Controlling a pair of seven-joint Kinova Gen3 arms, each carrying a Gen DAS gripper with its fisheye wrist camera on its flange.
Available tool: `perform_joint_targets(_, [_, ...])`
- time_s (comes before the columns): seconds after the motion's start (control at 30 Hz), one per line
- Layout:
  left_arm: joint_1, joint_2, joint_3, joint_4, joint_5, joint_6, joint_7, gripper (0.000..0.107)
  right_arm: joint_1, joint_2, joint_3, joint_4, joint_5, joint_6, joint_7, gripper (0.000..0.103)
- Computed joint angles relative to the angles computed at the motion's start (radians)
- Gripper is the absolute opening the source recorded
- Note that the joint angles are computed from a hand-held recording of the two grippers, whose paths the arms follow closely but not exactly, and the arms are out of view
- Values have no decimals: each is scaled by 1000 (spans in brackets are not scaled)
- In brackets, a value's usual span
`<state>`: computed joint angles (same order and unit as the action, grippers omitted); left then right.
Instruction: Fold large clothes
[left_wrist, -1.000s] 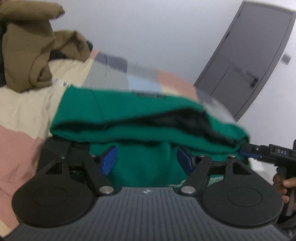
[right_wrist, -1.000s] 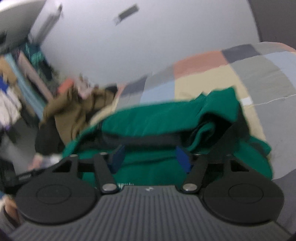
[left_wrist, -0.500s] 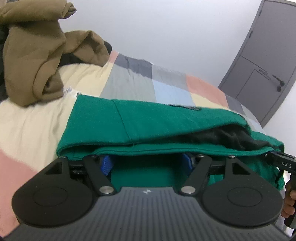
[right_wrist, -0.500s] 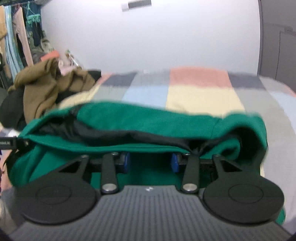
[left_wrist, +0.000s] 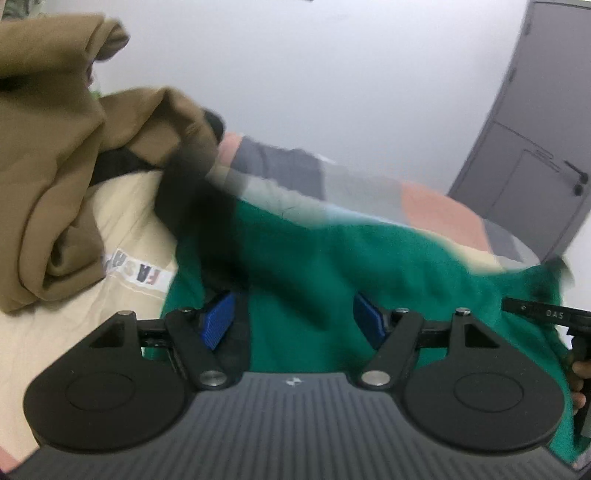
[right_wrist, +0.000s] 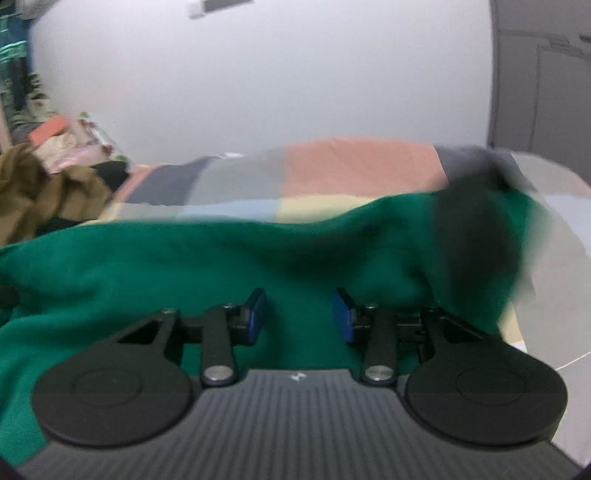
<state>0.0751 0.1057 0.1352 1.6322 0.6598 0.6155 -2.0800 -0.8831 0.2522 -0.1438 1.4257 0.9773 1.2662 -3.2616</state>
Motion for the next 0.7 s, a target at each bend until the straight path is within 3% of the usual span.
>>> perform_joint_targets(0.13, [-10,73,10,-57,-65,46,77,75,78,-3,11,42,-103,-99,-7,41])
perform_joint_targets(0.23, [14,79,3,-39,-108,8,99,75,90,6,17,54,-120,-130,1,41])
perform_joint_targets(0.3, [23,69,9,-34,-141,-9,116,75,85,10,19,41,-127,-116,17,41])
perform_joint_targets(0.4, [0,28,21,3,-100,-12,81,75,69,5,20,27,-126,-94,19,41])
perform_joint_targets(0.57, [-6,-72,-8,53,-44,24,39,75,19,-49,-8,44,-88,-51,-85,42])
perform_joint_targets(0.7, [30,-165,-37,86,-92,43,73,75,-27,-70,-57,25,-64,21,-124,43])
